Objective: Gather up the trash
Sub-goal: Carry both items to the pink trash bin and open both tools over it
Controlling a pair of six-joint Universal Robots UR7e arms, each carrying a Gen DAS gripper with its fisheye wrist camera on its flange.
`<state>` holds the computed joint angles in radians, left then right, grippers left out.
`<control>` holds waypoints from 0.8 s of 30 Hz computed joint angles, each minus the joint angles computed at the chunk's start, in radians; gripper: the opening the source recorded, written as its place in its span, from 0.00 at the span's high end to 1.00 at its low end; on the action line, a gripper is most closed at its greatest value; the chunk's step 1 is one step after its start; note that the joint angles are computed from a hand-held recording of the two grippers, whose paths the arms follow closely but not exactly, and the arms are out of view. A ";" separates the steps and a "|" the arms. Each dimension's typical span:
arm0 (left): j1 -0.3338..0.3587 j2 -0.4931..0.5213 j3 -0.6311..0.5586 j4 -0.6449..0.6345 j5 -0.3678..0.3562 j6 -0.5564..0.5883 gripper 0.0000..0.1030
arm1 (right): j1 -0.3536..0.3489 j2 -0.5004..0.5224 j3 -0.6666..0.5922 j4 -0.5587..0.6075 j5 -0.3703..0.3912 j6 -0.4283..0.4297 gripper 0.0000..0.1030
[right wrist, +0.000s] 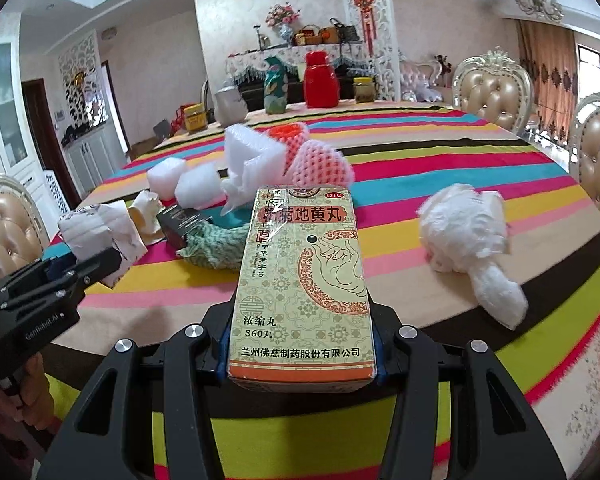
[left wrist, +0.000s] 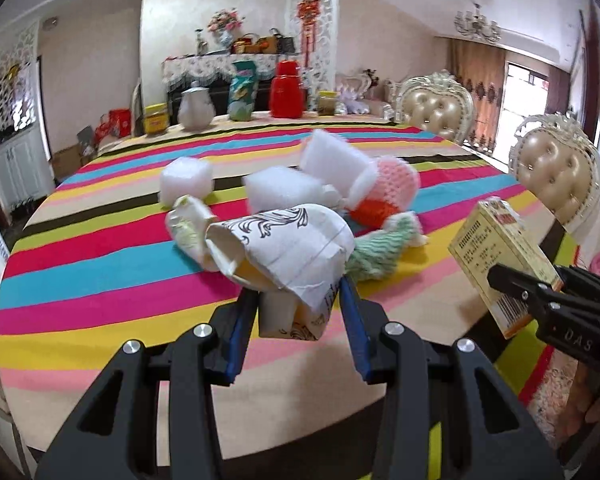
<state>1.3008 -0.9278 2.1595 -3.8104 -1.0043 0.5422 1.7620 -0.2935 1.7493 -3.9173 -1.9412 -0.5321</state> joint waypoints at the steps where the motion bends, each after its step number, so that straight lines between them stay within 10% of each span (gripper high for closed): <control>1: -0.010 0.010 0.003 -0.007 -0.006 0.006 0.60 | -0.005 -0.007 0.015 -0.016 0.005 -0.002 0.54; 24: -0.214 0.235 -0.071 0.016 -0.164 0.070 0.60 | -0.193 -0.185 0.335 -0.652 -0.014 -0.054 0.54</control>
